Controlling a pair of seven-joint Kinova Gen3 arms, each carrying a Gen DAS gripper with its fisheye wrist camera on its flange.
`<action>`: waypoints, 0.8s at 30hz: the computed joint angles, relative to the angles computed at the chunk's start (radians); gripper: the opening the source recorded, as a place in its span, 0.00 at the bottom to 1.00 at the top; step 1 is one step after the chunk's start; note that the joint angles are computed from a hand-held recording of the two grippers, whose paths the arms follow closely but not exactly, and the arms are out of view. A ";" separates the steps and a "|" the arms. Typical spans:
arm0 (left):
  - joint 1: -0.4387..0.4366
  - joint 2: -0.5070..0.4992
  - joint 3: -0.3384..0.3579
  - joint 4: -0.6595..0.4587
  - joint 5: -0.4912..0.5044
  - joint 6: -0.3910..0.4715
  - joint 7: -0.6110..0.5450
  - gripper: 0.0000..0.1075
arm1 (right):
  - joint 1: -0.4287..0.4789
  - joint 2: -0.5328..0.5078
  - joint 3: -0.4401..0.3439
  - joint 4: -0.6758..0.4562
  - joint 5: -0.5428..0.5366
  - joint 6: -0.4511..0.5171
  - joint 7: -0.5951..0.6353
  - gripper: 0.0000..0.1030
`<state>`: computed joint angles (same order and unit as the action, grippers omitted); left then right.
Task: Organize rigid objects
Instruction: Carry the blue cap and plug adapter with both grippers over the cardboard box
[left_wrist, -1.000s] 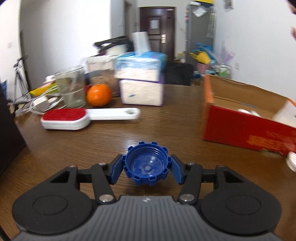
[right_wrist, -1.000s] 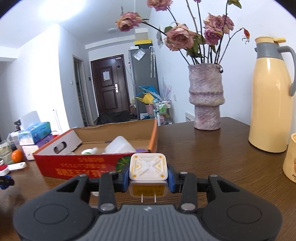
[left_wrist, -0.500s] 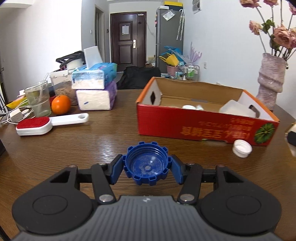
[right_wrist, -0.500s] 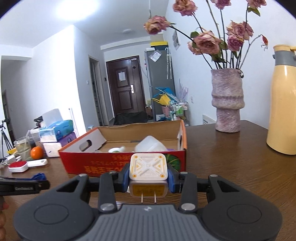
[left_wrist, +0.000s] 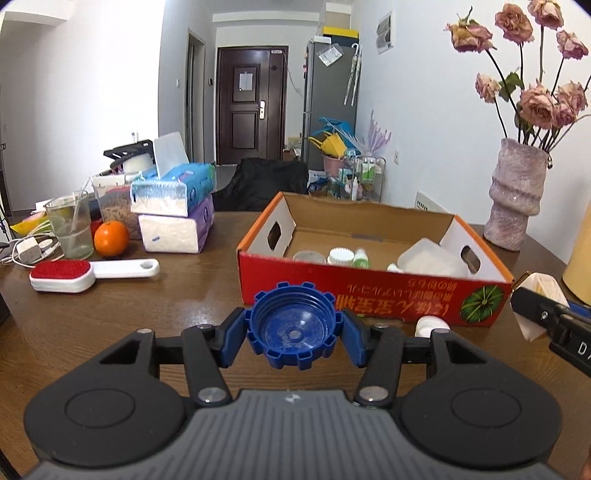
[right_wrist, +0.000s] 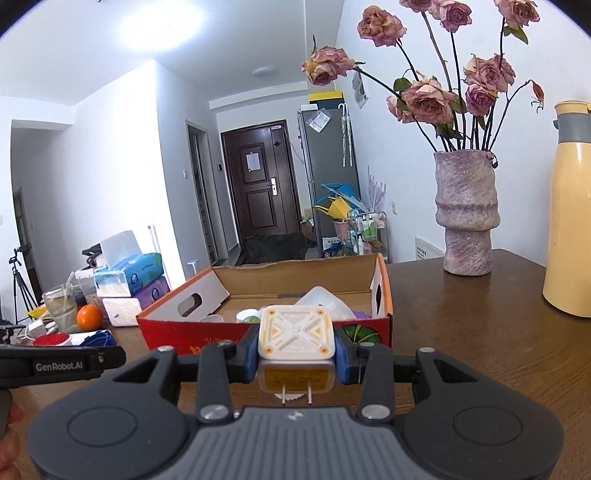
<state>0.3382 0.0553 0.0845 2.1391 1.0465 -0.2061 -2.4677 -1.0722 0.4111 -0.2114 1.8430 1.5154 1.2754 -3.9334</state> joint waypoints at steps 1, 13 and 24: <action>0.000 -0.001 -0.001 -0.005 0.007 0.003 -0.004 0.52 | 0.001 -0.002 0.001 0.000 0.003 -0.002 0.001 0.37; -0.001 0.018 0.023 -0.115 0.292 -0.017 -0.270 0.52 | 0.048 -0.014 0.021 -0.067 0.042 -0.035 0.048 0.37; -0.051 0.117 0.096 -0.263 0.557 -0.072 -0.546 0.52 | 0.109 0.008 0.061 -0.149 0.024 -0.110 0.157 0.37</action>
